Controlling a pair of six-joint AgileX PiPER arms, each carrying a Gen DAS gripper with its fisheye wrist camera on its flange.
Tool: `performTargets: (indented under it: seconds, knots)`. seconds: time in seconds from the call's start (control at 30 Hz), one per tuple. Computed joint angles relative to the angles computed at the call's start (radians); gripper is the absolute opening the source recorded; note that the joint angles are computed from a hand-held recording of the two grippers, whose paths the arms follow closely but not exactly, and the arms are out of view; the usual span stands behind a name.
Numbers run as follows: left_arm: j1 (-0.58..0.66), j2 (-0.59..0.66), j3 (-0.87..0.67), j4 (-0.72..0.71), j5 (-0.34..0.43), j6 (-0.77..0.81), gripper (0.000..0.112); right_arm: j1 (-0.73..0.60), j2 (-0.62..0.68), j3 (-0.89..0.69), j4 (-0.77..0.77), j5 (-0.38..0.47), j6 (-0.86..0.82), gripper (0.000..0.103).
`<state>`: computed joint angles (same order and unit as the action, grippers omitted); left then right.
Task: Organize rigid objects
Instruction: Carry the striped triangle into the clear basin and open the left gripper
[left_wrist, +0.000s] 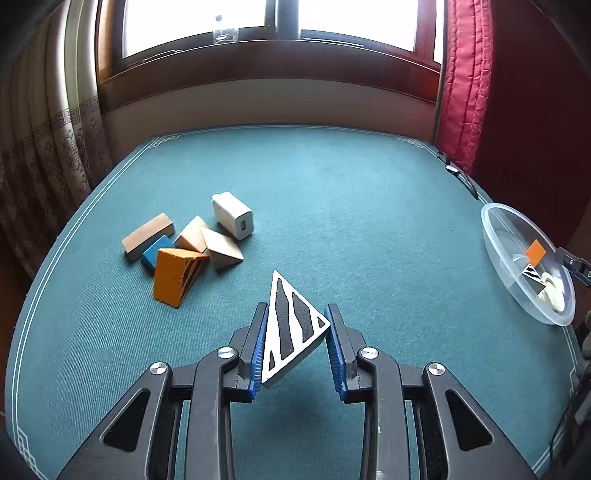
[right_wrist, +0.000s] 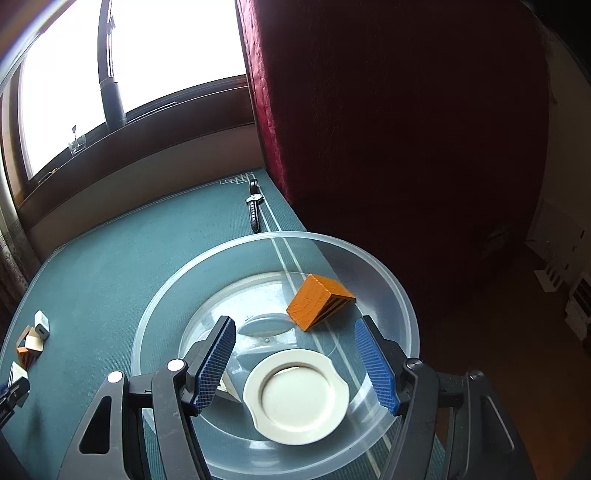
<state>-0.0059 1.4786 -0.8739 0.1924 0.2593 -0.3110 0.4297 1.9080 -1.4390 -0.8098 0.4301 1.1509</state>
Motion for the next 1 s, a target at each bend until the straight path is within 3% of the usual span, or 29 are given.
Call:
performTargets:
  seconds: [0.13,0.47,1.0]
  knots:
    - [-0.086,0.017,-0.062,0.084,0.027,-0.090,0.030,-0.018,-0.021,0.043,-0.089,-0.014,0.091,0.075]
    - [-0.276,0.175,-0.325,0.005,0.108,0.007,0.030,-0.064,-0.069,0.119,-0.216,-0.078,0.248,0.077]
    - [-0.397,0.422,-0.692,-0.187,0.230,0.215,0.030,-0.068,-0.072,0.130,-0.273,-0.098,0.318,0.079]
